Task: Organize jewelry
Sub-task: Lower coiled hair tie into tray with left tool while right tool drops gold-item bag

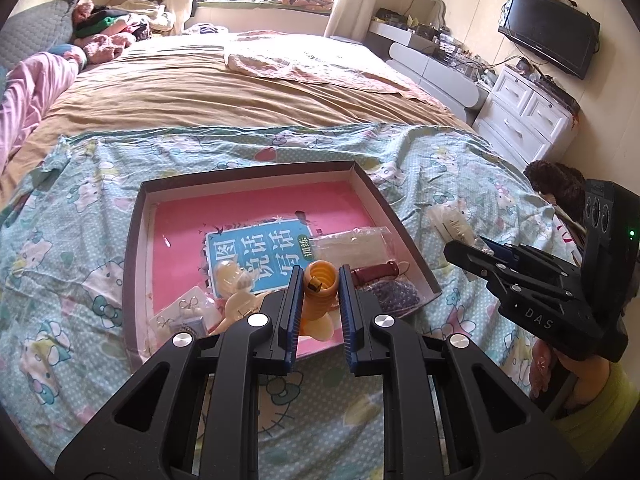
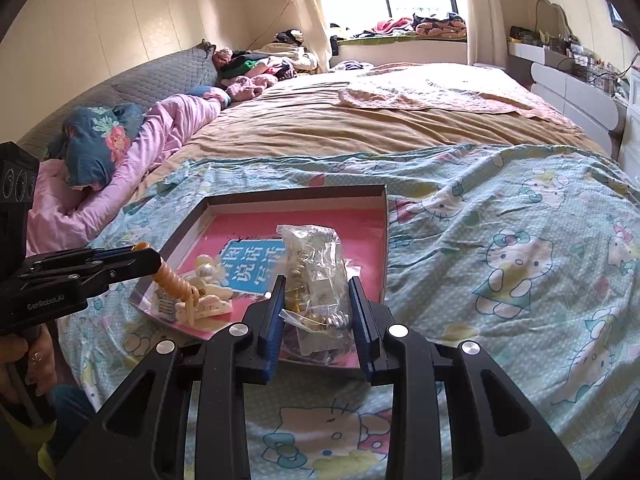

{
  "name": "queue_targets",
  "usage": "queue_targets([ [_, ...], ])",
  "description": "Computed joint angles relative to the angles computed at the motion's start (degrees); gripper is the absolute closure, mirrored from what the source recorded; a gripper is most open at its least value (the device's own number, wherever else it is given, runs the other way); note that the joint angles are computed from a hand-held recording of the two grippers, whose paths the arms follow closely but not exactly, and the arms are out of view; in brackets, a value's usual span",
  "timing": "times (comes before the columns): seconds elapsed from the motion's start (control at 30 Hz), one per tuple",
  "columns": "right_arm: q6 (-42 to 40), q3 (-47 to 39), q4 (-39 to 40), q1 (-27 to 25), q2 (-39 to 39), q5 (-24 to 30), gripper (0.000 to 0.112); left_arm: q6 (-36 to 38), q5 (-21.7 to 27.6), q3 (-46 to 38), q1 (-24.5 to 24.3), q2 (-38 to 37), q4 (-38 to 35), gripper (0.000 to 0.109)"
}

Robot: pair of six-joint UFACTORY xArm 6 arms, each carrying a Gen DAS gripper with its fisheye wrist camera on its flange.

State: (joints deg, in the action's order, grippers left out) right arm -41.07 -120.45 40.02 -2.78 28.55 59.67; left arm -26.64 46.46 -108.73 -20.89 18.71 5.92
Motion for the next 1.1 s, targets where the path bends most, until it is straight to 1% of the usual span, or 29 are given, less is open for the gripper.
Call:
queue_targets([
  [0.13,1.08,-1.28,-1.8,0.69,1.4,-1.99,0.083,-0.68,-0.43,-1.03,0.44,1.28,-0.31,0.098],
  [0.33,2.16,-4.08,-3.86,1.51,4.08,-3.11,0.083,0.24,-0.54,-3.08,0.78,3.5,-1.79,0.098],
  [0.8,5.17,-7.39,-5.94,2.12,8.03,-2.62,0.083,2.5,1.29,-7.55,1.68,8.44,-4.71,0.098],
  [1.1,6.58,-9.39,-6.84,2.73,10.22,-1.3,0.083,2.73,1.36,-7.78,2.1,9.49,-4.39,0.098],
])
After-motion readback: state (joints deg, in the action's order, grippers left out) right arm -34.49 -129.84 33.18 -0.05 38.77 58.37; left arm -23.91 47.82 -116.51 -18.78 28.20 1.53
